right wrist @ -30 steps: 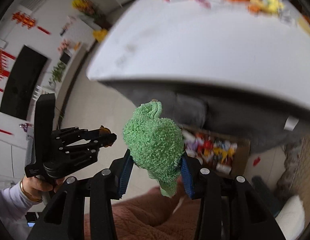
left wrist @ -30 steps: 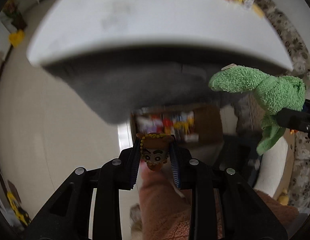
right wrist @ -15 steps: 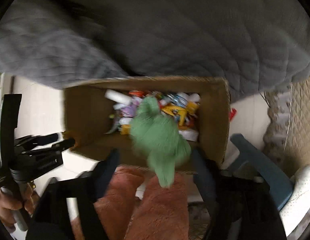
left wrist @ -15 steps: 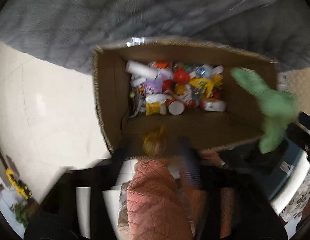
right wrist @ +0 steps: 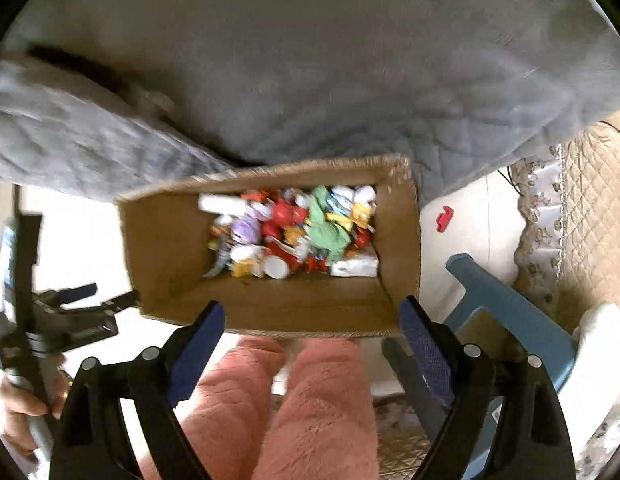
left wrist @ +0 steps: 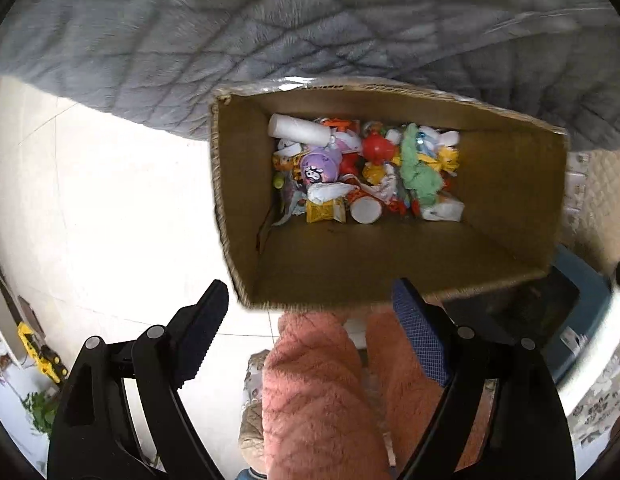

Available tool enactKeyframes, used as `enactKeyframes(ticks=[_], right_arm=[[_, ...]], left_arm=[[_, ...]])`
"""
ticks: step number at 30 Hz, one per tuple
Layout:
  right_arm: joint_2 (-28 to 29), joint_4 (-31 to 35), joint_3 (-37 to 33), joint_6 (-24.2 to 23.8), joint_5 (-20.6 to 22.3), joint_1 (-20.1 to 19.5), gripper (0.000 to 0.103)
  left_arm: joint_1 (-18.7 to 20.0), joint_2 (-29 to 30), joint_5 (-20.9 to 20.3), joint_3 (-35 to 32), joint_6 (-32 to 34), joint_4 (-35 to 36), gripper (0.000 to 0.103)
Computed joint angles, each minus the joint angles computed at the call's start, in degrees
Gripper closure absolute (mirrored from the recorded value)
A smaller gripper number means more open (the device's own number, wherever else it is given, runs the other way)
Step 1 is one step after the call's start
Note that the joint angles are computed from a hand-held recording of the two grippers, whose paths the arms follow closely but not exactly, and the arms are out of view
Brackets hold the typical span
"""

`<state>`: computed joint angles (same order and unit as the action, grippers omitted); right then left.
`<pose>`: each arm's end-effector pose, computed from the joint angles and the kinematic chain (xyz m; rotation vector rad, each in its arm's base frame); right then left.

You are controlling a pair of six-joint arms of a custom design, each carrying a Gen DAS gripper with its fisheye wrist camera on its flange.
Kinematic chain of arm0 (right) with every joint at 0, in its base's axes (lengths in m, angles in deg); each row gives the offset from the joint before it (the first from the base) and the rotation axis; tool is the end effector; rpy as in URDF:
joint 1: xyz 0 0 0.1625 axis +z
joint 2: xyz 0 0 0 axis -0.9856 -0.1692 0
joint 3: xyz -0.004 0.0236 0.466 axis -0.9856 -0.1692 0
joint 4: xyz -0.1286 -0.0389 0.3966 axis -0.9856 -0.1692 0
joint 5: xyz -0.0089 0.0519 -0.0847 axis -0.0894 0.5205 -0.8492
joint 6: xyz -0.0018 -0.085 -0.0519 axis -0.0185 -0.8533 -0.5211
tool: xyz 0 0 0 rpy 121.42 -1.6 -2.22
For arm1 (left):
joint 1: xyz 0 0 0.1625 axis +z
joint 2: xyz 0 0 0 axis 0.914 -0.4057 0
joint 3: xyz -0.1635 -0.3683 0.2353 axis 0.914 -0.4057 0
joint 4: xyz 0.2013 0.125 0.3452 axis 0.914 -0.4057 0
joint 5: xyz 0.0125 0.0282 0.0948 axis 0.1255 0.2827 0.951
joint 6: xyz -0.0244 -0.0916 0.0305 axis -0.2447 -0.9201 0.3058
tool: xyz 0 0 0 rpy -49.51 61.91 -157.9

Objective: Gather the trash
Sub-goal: 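Carry both items to the cardboard box and release them, then grasp the yellow spinner toy with the right tool while the left tool grasps an orange toy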

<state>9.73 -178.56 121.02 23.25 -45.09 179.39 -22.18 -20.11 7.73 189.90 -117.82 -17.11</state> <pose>0.1530 -0.4791 0.2740 -0.4000 -2.4648 0.0638 -0.2884 -0.5011 0.0789 0.1181 2.3574 0.4191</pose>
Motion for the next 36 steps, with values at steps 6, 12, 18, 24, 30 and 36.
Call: enactKeyframes(ticks=[6,12,18,24,30,36], right_arm=[[-2.94,0.98,-10.34,-3.85,4.04,9.79,0.014],[2.11,-8.94,-24.16,-14.8,-0.17,13.42,0.006],[13.17,-9.97,-41.65,-20.65,-5.03,8.01,0.01],[20.53,-2.03,-55.7,-10.33,-2.11,1.59,0.011],[27.73,8.2,-67.63,-6.58,-7.18,0.71,0.035],[25.68,9.23,-65.48,-8.56,-3.21,1.0,0.052]], left_arm=[[-4.22,-7.75,-2.19,0.83,-0.24,2.68,0.02],[-6.67,-13.02,-3.47,1.44,-4.94,2.59,0.015],[-8.1,-15.67,-2.96,1.46,-10.88,1.42,0.015],[-9.07,-18.53,-2.51,3.68,-18.19,1.28,0.015],[-9.52,-21.41,-3.98,6.78,-24.99,2.11,0.015],[-10.55,-21.29,-2.84,4.49,-22.7,3.71,0.015]])
